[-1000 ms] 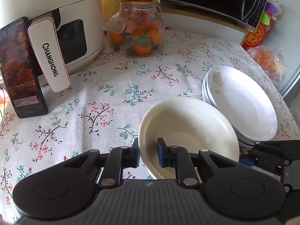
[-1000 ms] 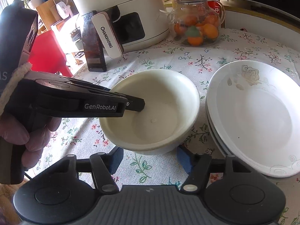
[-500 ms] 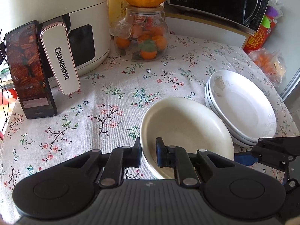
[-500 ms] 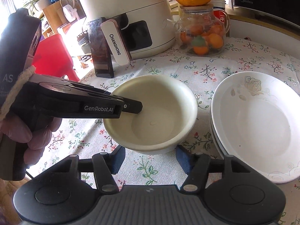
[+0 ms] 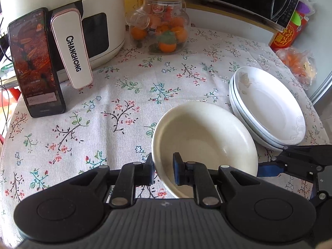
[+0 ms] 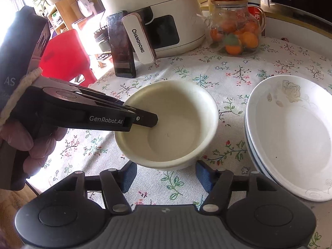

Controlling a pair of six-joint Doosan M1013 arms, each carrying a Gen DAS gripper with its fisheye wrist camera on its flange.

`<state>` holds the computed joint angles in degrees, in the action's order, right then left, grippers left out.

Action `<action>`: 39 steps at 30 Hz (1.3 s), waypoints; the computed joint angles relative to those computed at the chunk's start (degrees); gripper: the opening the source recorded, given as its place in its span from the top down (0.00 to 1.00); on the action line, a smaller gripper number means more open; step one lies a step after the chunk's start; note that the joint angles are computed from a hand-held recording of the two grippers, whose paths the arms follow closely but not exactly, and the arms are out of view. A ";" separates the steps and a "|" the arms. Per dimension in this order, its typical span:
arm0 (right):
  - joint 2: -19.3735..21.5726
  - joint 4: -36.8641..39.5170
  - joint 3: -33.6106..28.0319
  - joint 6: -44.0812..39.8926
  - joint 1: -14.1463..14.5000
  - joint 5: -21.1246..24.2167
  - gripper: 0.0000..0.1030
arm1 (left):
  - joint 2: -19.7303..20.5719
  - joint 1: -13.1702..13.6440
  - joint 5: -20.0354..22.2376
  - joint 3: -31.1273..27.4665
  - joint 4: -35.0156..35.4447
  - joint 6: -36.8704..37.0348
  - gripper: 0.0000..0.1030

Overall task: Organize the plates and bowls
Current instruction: 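Close the right gripper on the bowl stack rim while the left gripper grips it too, then lift the bowl stack with both grippers and carry it over the plates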

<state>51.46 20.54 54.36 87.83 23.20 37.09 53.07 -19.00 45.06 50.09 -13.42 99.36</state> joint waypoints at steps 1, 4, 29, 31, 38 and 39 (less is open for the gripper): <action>-0.03 1.43 0.10 0.04 -0.21 0.01 0.39 | 0.03 0.08 0.07 -0.06 -0.33 -0.30 0.83; -0.02 6.74 0.27 -0.83 -0.90 0.31 0.38 | -0.10 0.34 -0.36 0.14 -1.68 -0.71 0.82; -2.00 20.26 4.37 1.51 -2.95 -5.04 0.60 | -1.59 0.52 -3.87 1.89 -1.79 -0.95 0.88; -2.22 20.97 4.58 1.06 -3.13 -5.83 0.60 | -1.99 0.50 -4.96 2.29 -2.76 -0.98 0.88; -3.88 22.41 6.52 1.16 -4.08 -9.37 0.60 | -2.61 0.05 -8.05 2.39 -7.68 1.43 0.88; -4.20 22.34 6.92 1.41 -4.24 -9.98 0.60 | -2.38 -0.17 -7.90 1.78 -8.25 1.58 0.88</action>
